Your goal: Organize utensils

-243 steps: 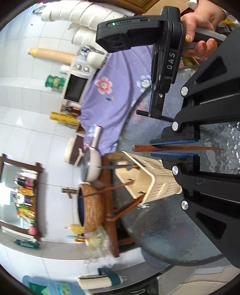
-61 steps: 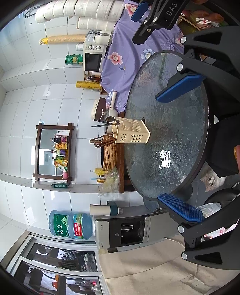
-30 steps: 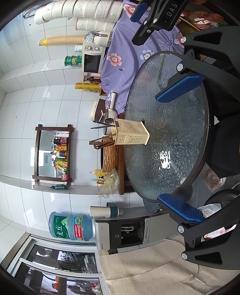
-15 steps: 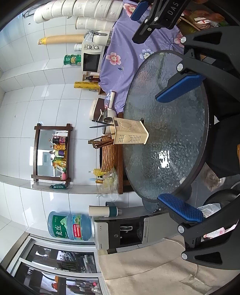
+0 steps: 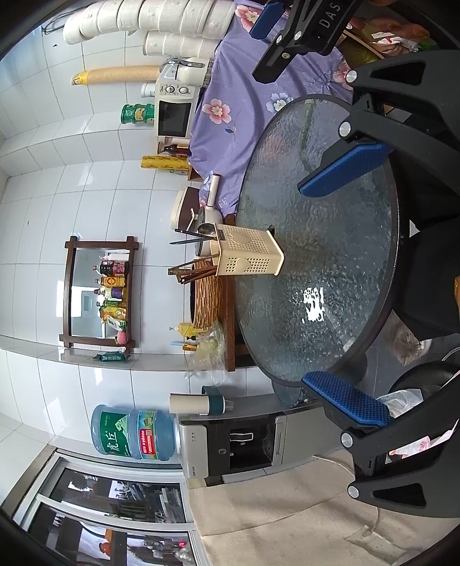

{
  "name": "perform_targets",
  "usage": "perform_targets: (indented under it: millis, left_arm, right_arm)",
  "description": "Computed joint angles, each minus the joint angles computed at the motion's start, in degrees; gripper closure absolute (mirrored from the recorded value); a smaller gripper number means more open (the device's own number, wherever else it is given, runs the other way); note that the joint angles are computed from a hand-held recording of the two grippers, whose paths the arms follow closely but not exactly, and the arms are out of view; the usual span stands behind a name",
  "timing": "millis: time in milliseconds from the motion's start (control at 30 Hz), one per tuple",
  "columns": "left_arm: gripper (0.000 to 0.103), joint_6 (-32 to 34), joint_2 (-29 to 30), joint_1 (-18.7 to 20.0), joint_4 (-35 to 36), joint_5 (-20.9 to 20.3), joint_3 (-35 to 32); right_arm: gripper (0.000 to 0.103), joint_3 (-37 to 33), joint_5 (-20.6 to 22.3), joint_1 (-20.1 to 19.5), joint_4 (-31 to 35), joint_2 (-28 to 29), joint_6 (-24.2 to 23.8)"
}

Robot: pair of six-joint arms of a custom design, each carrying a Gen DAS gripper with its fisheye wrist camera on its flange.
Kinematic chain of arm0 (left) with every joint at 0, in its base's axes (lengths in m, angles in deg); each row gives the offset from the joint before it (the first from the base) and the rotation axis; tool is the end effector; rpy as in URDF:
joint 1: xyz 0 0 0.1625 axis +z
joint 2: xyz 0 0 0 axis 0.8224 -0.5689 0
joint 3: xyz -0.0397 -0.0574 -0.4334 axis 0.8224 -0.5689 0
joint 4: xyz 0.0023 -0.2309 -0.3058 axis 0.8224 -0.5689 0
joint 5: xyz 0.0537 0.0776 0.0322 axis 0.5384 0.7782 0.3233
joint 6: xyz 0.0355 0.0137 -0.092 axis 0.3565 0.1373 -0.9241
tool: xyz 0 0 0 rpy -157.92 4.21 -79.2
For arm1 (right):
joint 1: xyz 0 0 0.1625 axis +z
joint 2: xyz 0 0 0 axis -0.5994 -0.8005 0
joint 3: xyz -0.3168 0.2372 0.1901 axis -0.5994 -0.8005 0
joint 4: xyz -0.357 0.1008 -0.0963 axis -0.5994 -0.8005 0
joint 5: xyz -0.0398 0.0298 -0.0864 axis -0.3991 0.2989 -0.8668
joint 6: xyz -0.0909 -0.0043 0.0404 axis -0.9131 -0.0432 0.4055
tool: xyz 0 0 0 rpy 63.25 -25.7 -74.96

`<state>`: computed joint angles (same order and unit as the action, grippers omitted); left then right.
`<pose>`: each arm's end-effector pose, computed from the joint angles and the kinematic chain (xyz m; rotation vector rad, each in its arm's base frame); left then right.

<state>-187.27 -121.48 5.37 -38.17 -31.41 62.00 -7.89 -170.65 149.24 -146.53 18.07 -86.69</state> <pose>-0.1875 -0.7473 0.3437 0.4921 1.9203 -1.4988 0.4140 -0.7696 0.1401 0.7452 -1.9648 1.5307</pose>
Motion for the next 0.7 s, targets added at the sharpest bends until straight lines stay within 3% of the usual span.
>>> perform_targets:
  millis: [700]
  left_arm:
    - [0.006, -0.1, -0.1, 0.3, 0.0, 0.1, 0.5]
  right_arm:
    - [0.006, -0.4, -0.2, -0.2, 1.0, 0.2, 0.7]
